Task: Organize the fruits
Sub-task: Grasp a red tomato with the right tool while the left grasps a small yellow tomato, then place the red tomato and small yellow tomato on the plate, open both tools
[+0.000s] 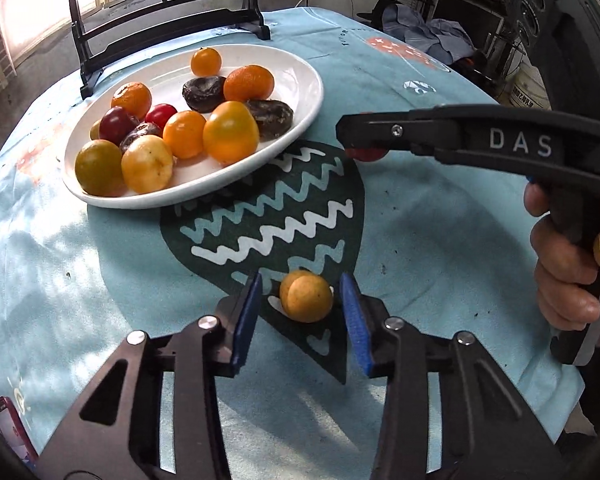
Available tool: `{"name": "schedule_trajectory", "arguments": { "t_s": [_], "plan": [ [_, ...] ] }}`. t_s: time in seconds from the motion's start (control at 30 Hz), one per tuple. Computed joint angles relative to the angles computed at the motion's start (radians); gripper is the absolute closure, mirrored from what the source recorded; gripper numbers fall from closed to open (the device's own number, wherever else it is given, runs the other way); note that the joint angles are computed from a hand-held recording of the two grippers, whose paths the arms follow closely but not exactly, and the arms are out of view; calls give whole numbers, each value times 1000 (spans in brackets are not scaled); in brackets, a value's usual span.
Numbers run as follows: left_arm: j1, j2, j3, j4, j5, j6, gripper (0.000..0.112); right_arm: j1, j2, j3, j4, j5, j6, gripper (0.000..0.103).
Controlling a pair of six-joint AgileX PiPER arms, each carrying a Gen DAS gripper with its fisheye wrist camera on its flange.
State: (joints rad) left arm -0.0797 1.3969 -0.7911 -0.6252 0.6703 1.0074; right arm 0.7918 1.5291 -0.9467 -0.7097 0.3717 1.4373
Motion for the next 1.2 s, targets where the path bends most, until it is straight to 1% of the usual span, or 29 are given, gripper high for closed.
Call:
{"name": "schedule_trajectory", "arguments": {
  "t_s": [0.2,0.23,0.3,0.4,0.53,0.63,0.7,0.77,0.8,0.83,0.87,0.9,0.97,1.0,1.07,1.1,1.17,1.2],
  "plan": [
    [-27,-7,18,31,-47,-18,81,2,-3,3,-16,1,20,73],
    [-26,-7,17,31,-45,-18,81,1,-3,3,-16,1,20,73],
    [-21,-6,13,20,-34,-7,85,1,-3,4,-15,-1,19,73],
    [-30,-21,25,29,-49,-23,85,0,-3,4,-22,-1,23,73],
    [-10,-52,37,-28,-51,33,85,5,-5,10,-73,-10,65,73],
    [25,-78,45,-119,-45,122,85,18,-11,18,-168,-15,148,73],
    [55,-94,47,-199,-47,197,85,34,-17,25,-269,-8,242,73],
    [94,-120,54,-305,-70,279,85,67,-26,33,-415,35,379,73],
    [130,-120,46,-376,-55,327,86,88,-29,37,-497,68,450,73],
    [156,-114,32,-422,-42,343,86,106,-29,36,-556,104,499,73],
    [168,-101,15,-458,-57,343,86,118,-24,31,-603,135,537,73],
    [162,-85,-3,-472,-100,326,86,121,-15,21,-628,153,557,73],
    [133,-46,-45,-448,-184,251,86,96,4,-5,-633,137,560,73],
    [119,-13,-77,-415,-213,193,86,74,21,-27,-619,114,545,73],
    [103,49,-135,-366,-245,116,86,46,68,-85,-580,103,490,73],
    [86,76,-158,-325,-279,65,86,31,98,-121,-558,99,449,73],
    [66,123,-203,-223,-318,-45,86,6,151,-180,-527,80,387,73],
    [56,137,-218,-152,-339,-125,83,-6,176,-208,-515,69,363,72]
  ]
}}
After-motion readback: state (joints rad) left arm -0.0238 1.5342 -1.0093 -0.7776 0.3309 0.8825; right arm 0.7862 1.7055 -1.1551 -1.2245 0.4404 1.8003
